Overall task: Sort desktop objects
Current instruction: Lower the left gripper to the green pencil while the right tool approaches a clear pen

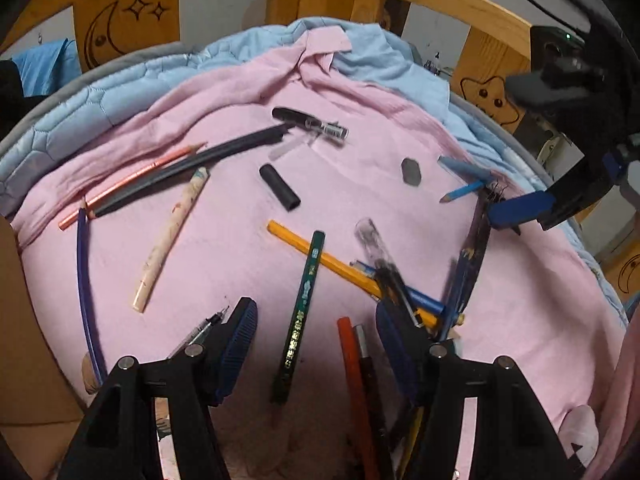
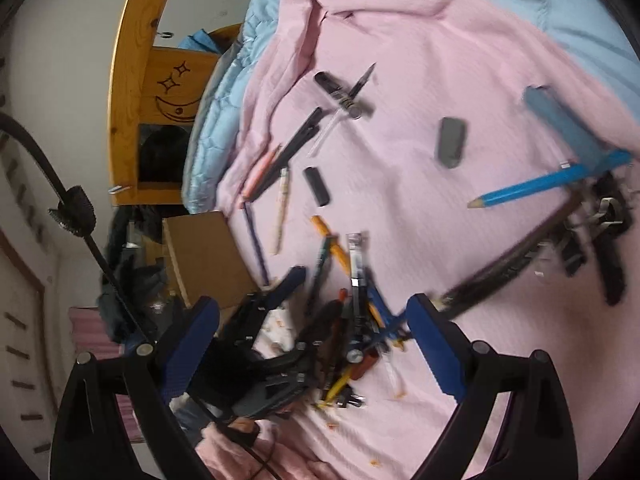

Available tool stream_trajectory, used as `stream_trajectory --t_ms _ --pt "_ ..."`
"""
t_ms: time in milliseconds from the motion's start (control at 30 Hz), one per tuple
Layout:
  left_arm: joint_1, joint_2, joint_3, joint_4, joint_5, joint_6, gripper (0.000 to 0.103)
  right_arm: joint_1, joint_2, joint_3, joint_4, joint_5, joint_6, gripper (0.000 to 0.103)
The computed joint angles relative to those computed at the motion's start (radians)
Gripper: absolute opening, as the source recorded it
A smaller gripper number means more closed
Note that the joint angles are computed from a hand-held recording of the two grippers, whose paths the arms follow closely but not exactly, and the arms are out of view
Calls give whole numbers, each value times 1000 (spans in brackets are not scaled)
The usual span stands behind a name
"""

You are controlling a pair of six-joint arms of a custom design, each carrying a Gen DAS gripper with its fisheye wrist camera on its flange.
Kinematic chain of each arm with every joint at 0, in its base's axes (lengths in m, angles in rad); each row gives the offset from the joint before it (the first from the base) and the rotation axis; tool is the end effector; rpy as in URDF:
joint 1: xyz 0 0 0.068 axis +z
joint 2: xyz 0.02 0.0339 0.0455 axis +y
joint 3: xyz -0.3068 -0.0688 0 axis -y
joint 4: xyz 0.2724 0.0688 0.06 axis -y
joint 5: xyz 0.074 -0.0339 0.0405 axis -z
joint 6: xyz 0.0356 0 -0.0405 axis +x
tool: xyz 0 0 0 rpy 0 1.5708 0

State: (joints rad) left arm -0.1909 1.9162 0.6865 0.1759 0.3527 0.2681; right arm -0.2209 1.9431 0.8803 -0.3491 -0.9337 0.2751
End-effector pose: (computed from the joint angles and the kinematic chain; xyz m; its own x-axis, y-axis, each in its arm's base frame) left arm 0.3164 -0.0737 0.0722 -0.7315 0.3945 -0.5562 0.5594 0.8135 -0.1586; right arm 0.3298 -0.0447 0.0965 -0.9255 0.3734 0.0633 0.2677 0.5266 0.8068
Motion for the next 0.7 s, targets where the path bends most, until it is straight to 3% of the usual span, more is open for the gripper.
stream_trajectory --t_ms 133,300,400,533,700 --pt "9 -2 1 -11 29 -13 63 15 63 -19 118 -83 62 96" --pt "34 8 16 -35 81 -44 63 34 54 -38 199 -43 103 96" --pt "39 20 31 -52 88 -55 53 29 44 -53 260 -27 152 96" --pt "46 35 48 -76 95 -57 40 26 48 -56 271 -7 152 96" --pt "50 43 57 -85 103 -72 40 40 62 -43 248 12 125 96"
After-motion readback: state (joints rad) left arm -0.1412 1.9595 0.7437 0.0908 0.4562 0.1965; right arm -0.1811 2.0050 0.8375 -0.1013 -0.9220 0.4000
